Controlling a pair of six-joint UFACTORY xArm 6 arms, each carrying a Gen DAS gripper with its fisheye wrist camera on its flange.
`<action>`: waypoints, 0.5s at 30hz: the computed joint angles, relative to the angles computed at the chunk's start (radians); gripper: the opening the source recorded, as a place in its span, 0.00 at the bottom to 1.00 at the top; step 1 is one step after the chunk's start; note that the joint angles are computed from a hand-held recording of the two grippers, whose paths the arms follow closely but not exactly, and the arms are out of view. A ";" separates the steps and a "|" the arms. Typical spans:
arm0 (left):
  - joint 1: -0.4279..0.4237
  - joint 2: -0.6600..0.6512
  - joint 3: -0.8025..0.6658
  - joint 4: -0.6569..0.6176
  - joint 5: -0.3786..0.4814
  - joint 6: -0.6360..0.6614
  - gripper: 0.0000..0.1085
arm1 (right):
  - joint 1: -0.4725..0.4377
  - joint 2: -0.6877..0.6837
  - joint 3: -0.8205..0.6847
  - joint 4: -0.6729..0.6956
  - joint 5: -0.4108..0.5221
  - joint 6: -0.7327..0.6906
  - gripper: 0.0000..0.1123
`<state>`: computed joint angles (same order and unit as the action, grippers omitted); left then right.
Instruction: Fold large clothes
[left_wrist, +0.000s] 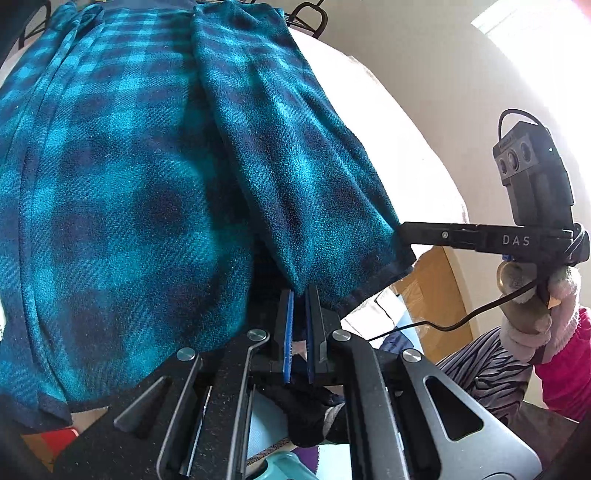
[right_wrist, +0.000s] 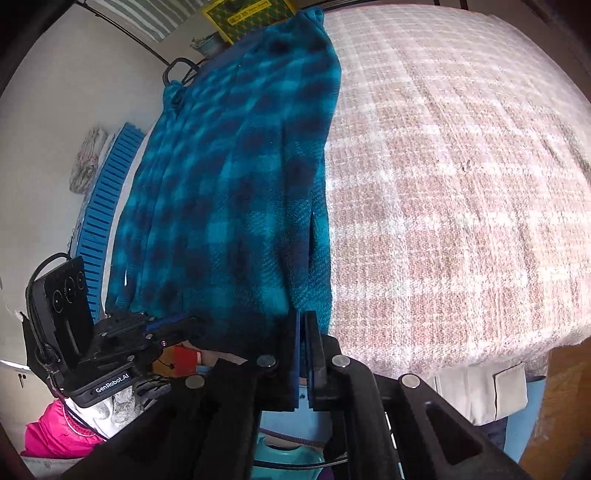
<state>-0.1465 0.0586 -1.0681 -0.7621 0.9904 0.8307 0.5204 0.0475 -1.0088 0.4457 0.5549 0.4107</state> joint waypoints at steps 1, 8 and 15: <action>-0.003 -0.001 -0.004 0.006 -0.001 -0.002 0.03 | 0.003 0.016 -0.009 -0.020 0.005 0.008 0.00; -0.011 -0.093 -0.001 0.054 -0.031 0.080 0.12 | -0.008 -0.108 0.079 -0.098 -0.090 0.016 0.32; -0.117 -0.147 0.026 0.090 -0.187 0.086 0.39 | -0.040 -0.242 0.168 -0.494 -0.107 0.340 0.39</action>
<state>-0.2631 -0.0886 -1.0424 -0.6720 0.8032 0.9172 0.4808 -0.1947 -0.8409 -0.0484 0.4477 0.7505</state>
